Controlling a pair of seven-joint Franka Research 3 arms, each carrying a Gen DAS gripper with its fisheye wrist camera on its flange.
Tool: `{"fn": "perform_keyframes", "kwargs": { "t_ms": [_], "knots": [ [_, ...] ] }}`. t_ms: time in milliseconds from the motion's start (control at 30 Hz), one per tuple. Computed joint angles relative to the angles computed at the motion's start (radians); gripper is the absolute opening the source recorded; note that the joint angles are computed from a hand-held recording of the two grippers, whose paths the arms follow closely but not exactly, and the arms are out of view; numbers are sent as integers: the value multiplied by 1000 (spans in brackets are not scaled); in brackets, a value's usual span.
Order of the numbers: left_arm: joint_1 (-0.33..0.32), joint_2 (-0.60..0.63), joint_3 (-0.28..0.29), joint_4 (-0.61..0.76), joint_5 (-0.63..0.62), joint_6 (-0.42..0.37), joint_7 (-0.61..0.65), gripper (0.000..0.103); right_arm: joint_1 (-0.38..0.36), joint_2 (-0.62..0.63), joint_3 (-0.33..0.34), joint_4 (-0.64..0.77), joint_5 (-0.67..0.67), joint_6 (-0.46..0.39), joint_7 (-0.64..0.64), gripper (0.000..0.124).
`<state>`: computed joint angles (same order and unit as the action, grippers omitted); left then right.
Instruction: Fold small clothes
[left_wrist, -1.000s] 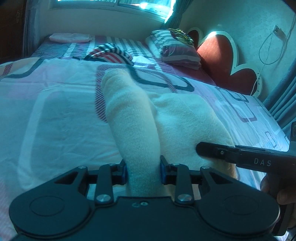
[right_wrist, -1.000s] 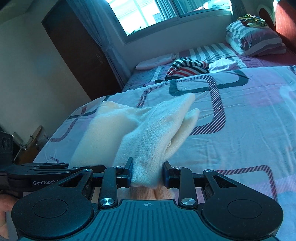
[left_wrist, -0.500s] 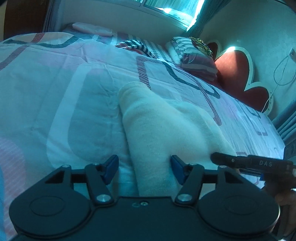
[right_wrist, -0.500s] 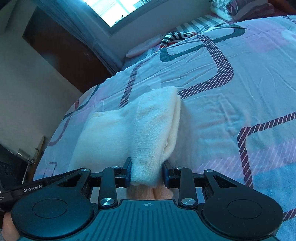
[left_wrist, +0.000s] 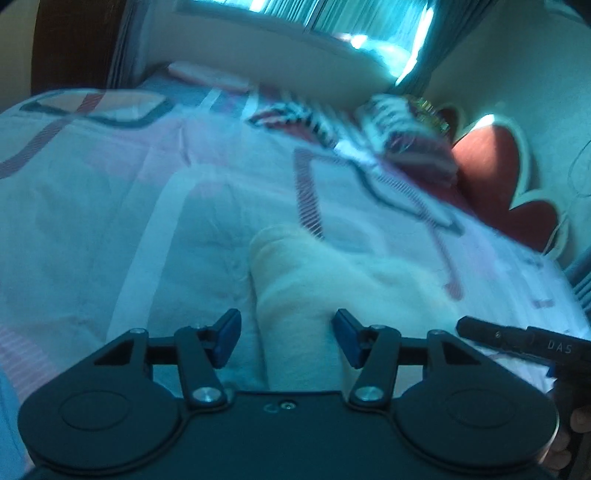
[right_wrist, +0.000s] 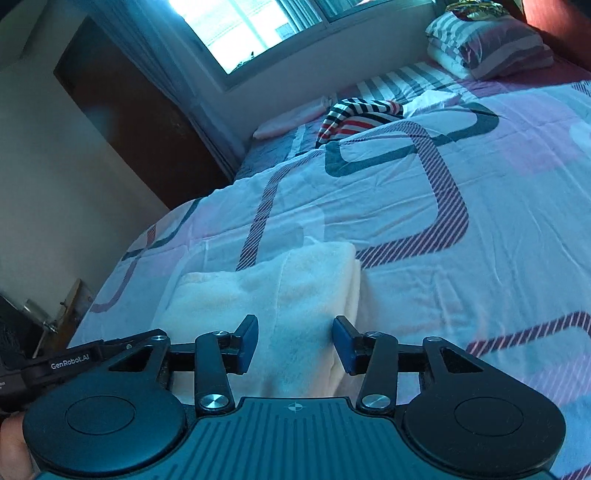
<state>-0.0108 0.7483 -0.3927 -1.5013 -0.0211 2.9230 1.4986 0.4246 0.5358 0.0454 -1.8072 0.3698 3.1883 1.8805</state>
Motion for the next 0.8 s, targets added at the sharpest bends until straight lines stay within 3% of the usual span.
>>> {"fn": "perform_keyframes", "kwargs": {
  "t_ms": [33,67,167,233,267,367,467,600,800],
  "knots": [
    [-7,10,6,11,-19,-10,7,57,52,18,-71,31,-7,-79,15,29],
    [13,17,-17,8,-13,-5,4,57,83,23,-108,42,45,-103,-10,29],
    [54,-44,-57,-82,-21,34,41,56,149,-30,-198,-34,-90,-83,132,29],
    [147,-94,-159,-200,-44,102,120,59,130,-96,-160,-117,-113,-29,110,29],
    [169,-120,-178,-250,-45,123,132,59,111,-124,-126,-151,-113,-7,92,29],
    [178,-203,-172,-385,-29,181,114,56,81,-182,-49,-228,-111,23,33,29],
    [118,-259,-96,-461,8,207,39,54,98,-188,-37,-249,-97,-2,22,29],
    [102,-292,-72,-527,51,231,-28,54,148,-191,-84,-275,-106,-49,72,29],
    [19,-375,25,-623,133,276,-140,54,258,-269,-169,-372,-185,-10,154,30]
  ]
}}
